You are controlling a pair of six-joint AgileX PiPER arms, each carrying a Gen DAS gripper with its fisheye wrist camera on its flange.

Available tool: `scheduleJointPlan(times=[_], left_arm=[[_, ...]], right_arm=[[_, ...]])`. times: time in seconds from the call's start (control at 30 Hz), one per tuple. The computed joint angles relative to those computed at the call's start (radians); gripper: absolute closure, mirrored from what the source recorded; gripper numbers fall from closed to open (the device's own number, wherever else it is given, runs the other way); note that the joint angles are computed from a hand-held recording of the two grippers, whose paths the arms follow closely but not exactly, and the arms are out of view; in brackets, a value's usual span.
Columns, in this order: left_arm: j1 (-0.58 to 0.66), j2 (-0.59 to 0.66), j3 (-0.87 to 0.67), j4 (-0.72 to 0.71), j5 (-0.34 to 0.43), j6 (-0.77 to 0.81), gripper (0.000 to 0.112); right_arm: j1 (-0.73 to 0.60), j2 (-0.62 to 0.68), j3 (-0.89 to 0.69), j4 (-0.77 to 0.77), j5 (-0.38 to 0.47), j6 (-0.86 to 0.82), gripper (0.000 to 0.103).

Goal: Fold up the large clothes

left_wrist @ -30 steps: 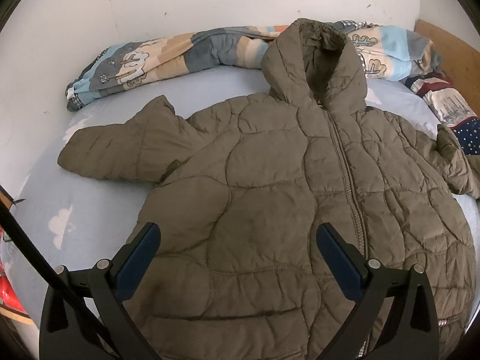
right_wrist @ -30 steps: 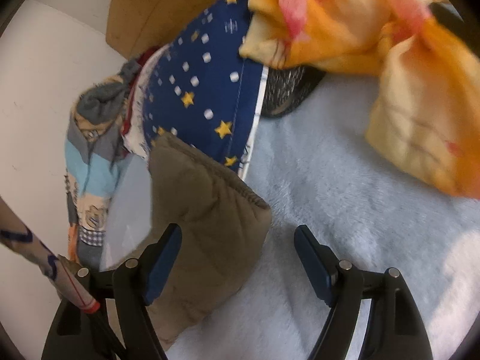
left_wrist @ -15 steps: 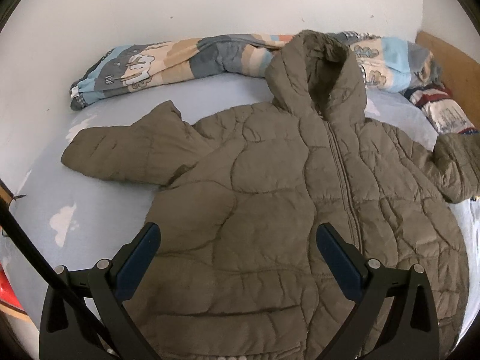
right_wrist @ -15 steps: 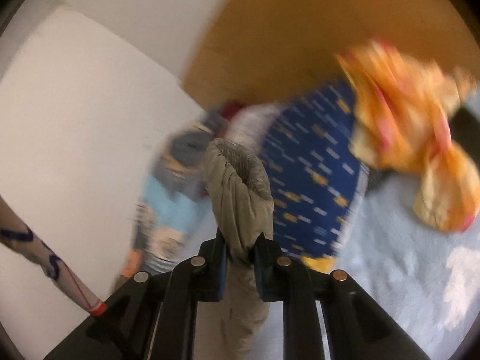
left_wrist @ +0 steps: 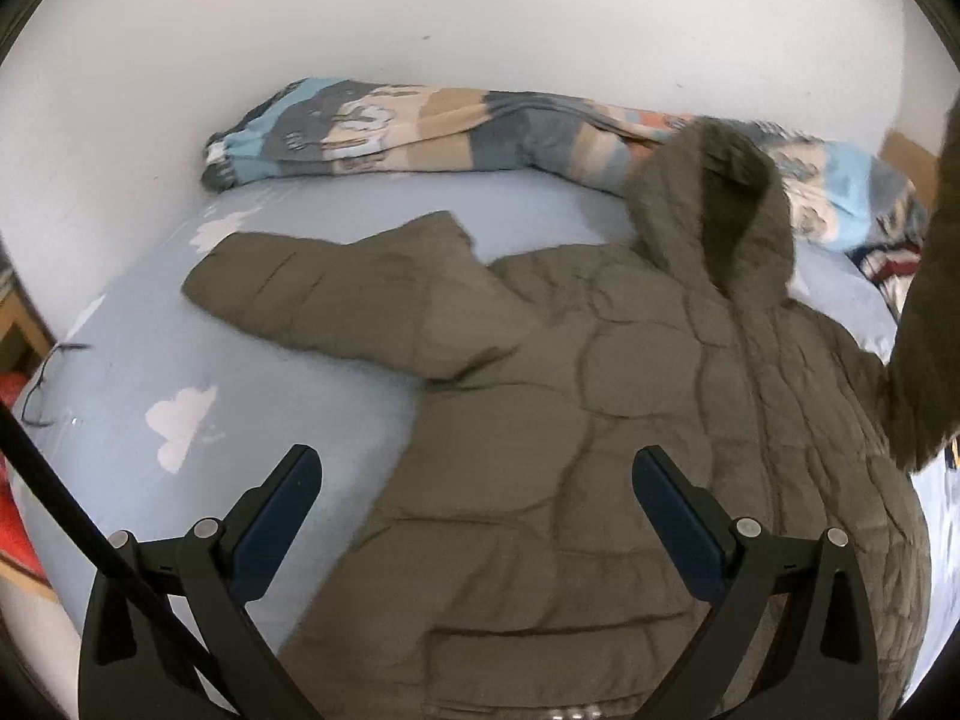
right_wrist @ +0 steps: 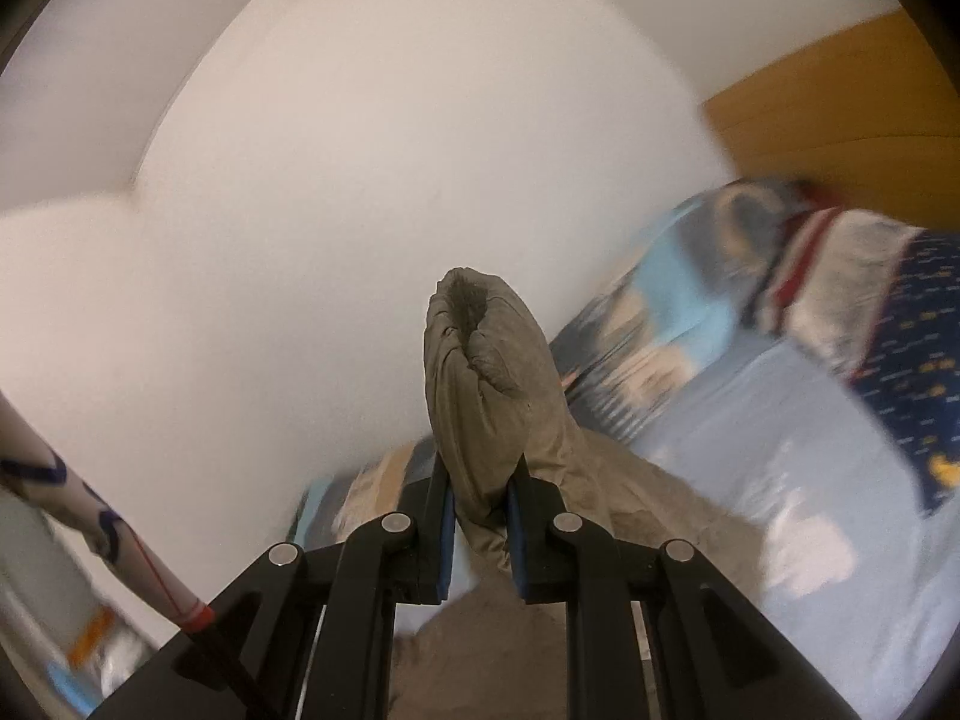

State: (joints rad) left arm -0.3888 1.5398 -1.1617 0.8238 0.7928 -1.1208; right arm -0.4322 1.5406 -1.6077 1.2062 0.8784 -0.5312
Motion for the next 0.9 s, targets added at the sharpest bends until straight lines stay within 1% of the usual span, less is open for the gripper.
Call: scheduleJointPlan(times=[0.03, 0.07, 0.1, 0.17, 0.23, 0.33, 0.37, 0.47, 0.5, 0.53, 0.57, 0.6, 0.63, 0.67, 0.7, 0.73, 0.77, 0.8, 0.87, 0.9], left_arm=[[0.015, -0.006, 0.004, -0.004, 0.001, 0.003, 0.009], [0.035, -0.013, 0.007, -0.019, -0.004, 0.014, 0.009], [0.054, -0.023, 0.013, -0.033, -0.008, 0.021, 0.009], [0.094, -0.041, 0.019, -0.076, -0.020, 0.042, 0.009], [0.121, -0.048, 0.015, -0.116, -0.028, 0.061, 0.009], [0.139, -0.050, 0.010, -0.159, -0.033, 0.079, 0.009], [0.139, -0.046, 0.003, -0.176, -0.031, 0.087, 0.009], [0.142, -0.042, 0.002, -0.204, -0.034, 0.102, 0.009], [0.147, -0.024, -0.023, -0.241, -0.035, 0.128, 0.009], [0.149, -0.020, -0.030, -0.261, -0.038, 0.140, 0.009], [0.151, -0.011, -0.042, -0.276, -0.040, 0.147, 0.009], [0.148, -0.007, -0.049, -0.277, -0.041, 0.143, 0.009], [0.144, -0.001, -0.057, -0.274, -0.042, 0.138, 0.009], [0.139, 0.009, -0.069, -0.267, -0.038, 0.133, 0.009], [0.134, 0.025, -0.087, -0.264, -0.031, 0.129, 0.009], [0.133, 0.035, -0.100, -0.270, -0.030, 0.128, 0.009], [0.132, 0.044, -0.112, -0.273, -0.030, 0.120, 0.009], [0.130, 0.056, -0.128, -0.273, -0.029, 0.113, 0.009], [0.120, 0.071, -0.144, -0.258, -0.037, 0.088, 0.009], [0.114, 0.088, -0.164, -0.256, -0.037, 0.089, 0.009]], right_arm=[[0.090, 0.007, 0.003, -0.056, -0.044, 0.021, 0.087], [0.141, 0.014, 0.009, -0.084, -0.067, 0.030, 0.087], [0.225, 0.031, 0.016, -0.131, -0.110, 0.048, 0.087], [0.380, 0.089, -0.002, -0.278, -0.195, 0.115, 0.087], [0.488, 0.148, -0.007, -0.386, -0.255, 0.174, 0.087], [0.622, 0.297, -0.055, -0.506, -0.287, 0.264, 0.087], [0.644, 0.328, -0.056, -0.522, -0.290, 0.269, 0.087], [0.722, 0.448, -0.119, -0.637, -0.287, 0.366, 0.087], [0.745, 0.488, -0.143, -0.676, -0.289, 0.393, 0.087], [0.762, 0.511, -0.157, -0.710, -0.292, 0.423, 0.086], [0.772, 0.531, -0.165, -0.730, -0.293, 0.440, 0.083], [0.777, 0.554, -0.186, -0.727, -0.283, 0.436, 0.075], [0.775, 0.576, -0.222, -0.706, -0.244, 0.417, 0.070], [0.767, 0.598, -0.259, -0.645, -0.178, 0.368, 0.057], [0.760, 0.596, -0.265, -0.591, -0.133, 0.331, 0.046], [0.743, 0.602, -0.278, -0.515, -0.087, 0.277, 0.042], [0.725, 0.583, -0.259, -0.454, -0.071, 0.225, 0.035], [0.711, 0.568, -0.252, -0.425, -0.061, 0.196, 0.030], [0.676, 0.513, -0.205, -0.358, -0.049, 0.133, 0.028], [0.639, 0.492, -0.193, -0.296, -0.023, 0.087, 0.028]])
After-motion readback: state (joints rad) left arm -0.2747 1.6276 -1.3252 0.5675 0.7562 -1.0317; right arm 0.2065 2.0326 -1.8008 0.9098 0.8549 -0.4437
